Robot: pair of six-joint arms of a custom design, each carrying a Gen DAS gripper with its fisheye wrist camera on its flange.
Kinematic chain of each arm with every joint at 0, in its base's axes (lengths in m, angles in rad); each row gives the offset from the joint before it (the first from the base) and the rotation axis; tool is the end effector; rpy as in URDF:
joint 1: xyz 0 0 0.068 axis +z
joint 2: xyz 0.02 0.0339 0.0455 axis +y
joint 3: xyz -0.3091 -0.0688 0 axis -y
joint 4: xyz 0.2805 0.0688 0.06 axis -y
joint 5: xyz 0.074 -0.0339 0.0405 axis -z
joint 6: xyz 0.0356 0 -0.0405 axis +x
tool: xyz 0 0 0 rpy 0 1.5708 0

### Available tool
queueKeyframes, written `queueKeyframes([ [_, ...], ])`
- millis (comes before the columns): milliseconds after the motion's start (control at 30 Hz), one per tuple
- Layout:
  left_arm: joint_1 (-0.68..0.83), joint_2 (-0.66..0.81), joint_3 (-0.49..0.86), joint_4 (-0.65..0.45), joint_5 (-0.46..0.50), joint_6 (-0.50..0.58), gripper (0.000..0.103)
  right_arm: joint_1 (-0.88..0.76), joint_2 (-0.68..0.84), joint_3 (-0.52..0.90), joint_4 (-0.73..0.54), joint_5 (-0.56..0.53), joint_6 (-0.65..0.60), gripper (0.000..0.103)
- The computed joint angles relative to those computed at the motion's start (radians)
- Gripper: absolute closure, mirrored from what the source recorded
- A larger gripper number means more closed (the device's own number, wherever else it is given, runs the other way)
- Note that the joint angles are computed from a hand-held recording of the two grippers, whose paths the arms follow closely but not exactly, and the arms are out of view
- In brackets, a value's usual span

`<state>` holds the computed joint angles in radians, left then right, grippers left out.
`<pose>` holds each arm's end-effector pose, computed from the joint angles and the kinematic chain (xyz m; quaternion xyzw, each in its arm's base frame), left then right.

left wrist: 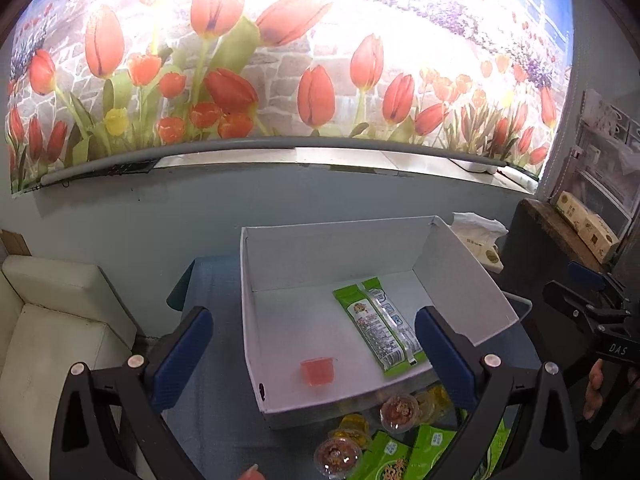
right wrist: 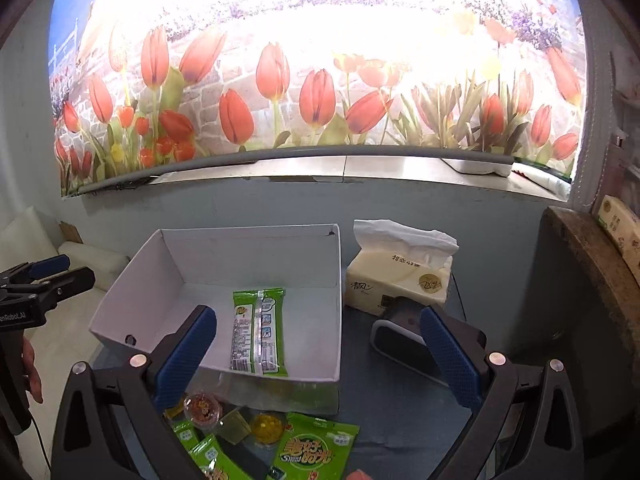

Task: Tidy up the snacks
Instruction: 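Reach the right tool to a large green Sweet Hour seaweed pack and grasp it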

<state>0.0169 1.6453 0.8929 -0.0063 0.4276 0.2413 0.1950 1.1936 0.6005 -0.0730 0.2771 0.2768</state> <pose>0.3662 -0.0086 0.2007 0.1838 0.8827 -0.1436 0.4079 0.2544 0.0403 0.2270 0.0967 0.8876 -0.0196 0.4499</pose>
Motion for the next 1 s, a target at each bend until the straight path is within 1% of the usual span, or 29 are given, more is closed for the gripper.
queueKeyframes([
  [100, 0.006, -0.113, -0.094, -0.02, 0.0, 0.052, 0.0, 0.033, -0.153, -0.074, -0.057, -0.069, 0.046, 0.0],
  [133, 0.019, -0.157, -0.125, -0.041, 0.028, 0.071, 0.0, 0.062, -0.187, -0.089, -0.081, -0.057, 0.058, 0.0],
  [267, 0.076, -0.35, -0.265, -0.119, 0.101, 0.145, 0.0, 0.286, -0.346, -0.165, -0.21, 0.16, 0.129, 0.0],
  [333, 0.121, -0.451, -0.337, -0.156, 0.139, 0.169, 0.0, 0.43, -0.406, -0.213, -0.261, 0.266, 0.181, 0.0],
  [367, 0.16, -0.495, -0.367, -0.198, 0.18, 0.197, 0.0, 0.468, -0.415, -0.226, -0.279, 0.281, 0.199, 0.0],
  [400, 0.204, -0.532, -0.392, -0.245, 0.216, 0.224, 0.0, 0.499, -0.413, -0.245, -0.291, 0.272, 0.217, 0.0],
  [433, 0.246, -0.558, -0.413, -0.285, 0.246, 0.249, 0.0, 0.512, -0.411, -0.266, -0.281, 0.251, 0.214, 0.0],
  [467, 0.302, -0.578, -0.428, -0.351, 0.293, 0.304, 0.0, 0.519, -0.4, -0.293, -0.251, 0.224, 0.2, 0.0],
  [500, 0.353, -0.59, -0.441, -0.41, 0.33, 0.362, 0.0, 0.513, -0.371, -0.315, -0.214, 0.191, 0.177, 0.0],
  [567, 0.473, -0.616, -0.467, -0.536, 0.383, 0.505, 0.0, 0.492, -0.258, -0.341, -0.123, 0.135, 0.119, 0.0],
  [633, 0.578, -0.618, -0.483, -0.635, 0.41, 0.635, 0.0, 0.468, -0.105, -0.353, 0.001, 0.103, 0.038, 0.0],
  [667, 0.632, -0.612, -0.488, -0.687, 0.415, 0.709, 0.0, 0.455, -0.039, -0.344, 0.037, 0.096, 0.006, 0.0],
  [733, 0.713, -0.611, -0.501, -0.743, 0.407, 0.805, 0.0, 0.421, 0.095, -0.332, 0.143, 0.073, -0.063, 0.0],
  [767, 0.76, -0.604, -0.502, -0.774, 0.406, 0.861, 0.0, 0.396, 0.152, -0.327, 0.195, 0.042, -0.094, 0.0],
  [833, 0.827, -0.581, -0.5, -0.822, 0.405, 0.953, 0.0, 0.346, 0.239, -0.309, 0.251, -0.036, -0.137, 0.0],
  [867, 0.862, -0.569, -0.498, -0.837, 0.403, 0.989, 0.0, 0.329, 0.282, -0.298, 0.273, -0.056, -0.149, 0.0],
  [933, 0.901, -0.534, -0.49, -0.848, 0.397, 1.025, 0.0, 0.315, 0.345, -0.283, 0.303, -0.076, -0.16, 0.0],
  [967, 0.904, -0.519, -0.486, -0.843, 0.39, 1.023, 0.0, 0.308, 0.367, -0.278, 0.315, -0.082, -0.167, 0.005],
  [1000, 0.915, -0.506, -0.485, -0.836, 0.386, 1.025, 0.0, 0.296, 0.385, -0.276, 0.327, -0.102, -0.174, 0.006],
])
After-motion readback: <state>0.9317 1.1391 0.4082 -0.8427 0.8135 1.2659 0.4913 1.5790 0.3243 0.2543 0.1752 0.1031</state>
